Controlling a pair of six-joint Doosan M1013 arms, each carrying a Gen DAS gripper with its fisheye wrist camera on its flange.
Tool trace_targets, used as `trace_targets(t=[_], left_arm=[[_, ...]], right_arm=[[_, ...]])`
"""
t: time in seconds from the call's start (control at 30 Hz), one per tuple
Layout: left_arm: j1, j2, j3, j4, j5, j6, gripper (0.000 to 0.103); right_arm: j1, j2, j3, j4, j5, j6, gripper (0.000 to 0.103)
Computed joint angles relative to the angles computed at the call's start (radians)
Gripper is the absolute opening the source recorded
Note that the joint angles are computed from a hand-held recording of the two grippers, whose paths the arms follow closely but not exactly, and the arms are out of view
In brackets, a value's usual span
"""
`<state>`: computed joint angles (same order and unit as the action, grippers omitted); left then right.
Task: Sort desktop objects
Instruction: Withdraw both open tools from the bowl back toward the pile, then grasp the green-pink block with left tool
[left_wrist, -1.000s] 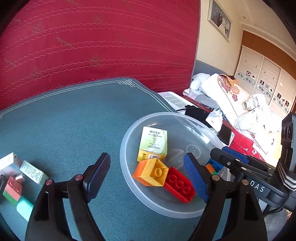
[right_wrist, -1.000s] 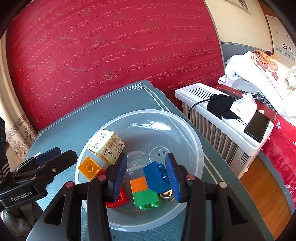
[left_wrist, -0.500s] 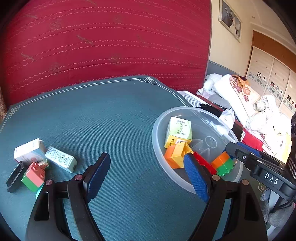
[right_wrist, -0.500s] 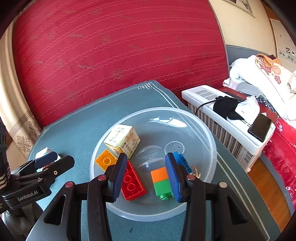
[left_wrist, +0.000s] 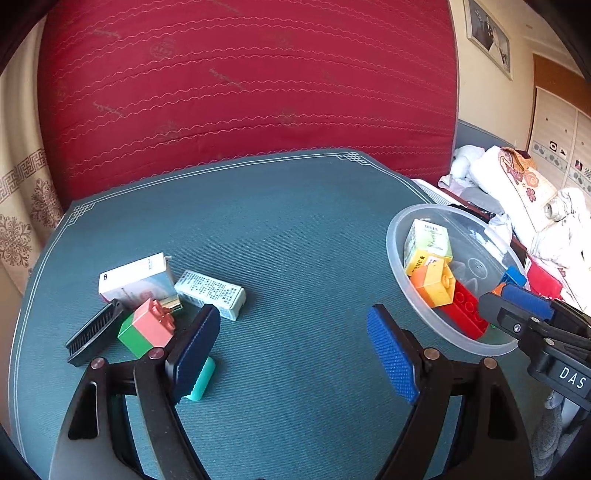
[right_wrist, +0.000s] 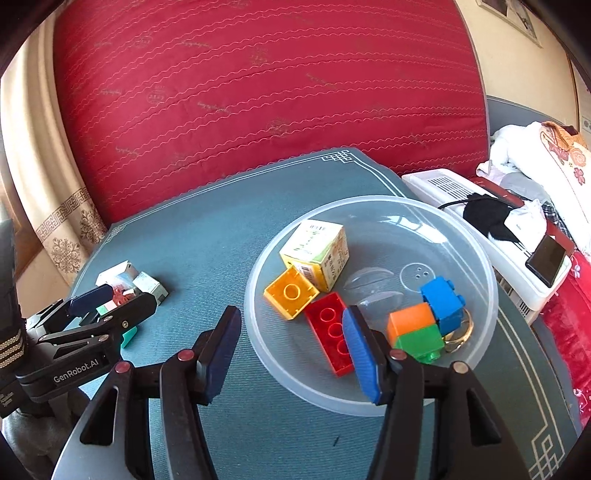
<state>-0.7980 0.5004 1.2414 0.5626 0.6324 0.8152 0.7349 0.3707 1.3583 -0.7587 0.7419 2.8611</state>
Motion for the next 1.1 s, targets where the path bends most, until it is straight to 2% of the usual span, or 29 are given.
trace_targets(t=[0.57, 0.8, 0.97, 1.1], left_arm=[[0.042, -0.037, 0.073, 0.024, 0.009, -0.069, 0.085], [0.058, -0.042, 0.089, 0.000, 0.013, -0.064, 0.085], [0.070, -0.042, 0.094, -0.022, 0.017, -0.056, 0.085], [0.086, -0.039, 0.092, -0.075, 0.005, -0.030, 0.085]], right_arm=[[0.030, 0.072, -0.089, 0.170, 0.002, -0.239, 0.065], [0.033, 0.103, -0.126, 0.254, 0.014, -0.339, 0.066], [0.035, 0.123, -0.153, 0.309, 0.021, -0.405, 0.071], [0.035, 0.135, -0.170, 0.336, 0.024, -0.441, 0.071]])
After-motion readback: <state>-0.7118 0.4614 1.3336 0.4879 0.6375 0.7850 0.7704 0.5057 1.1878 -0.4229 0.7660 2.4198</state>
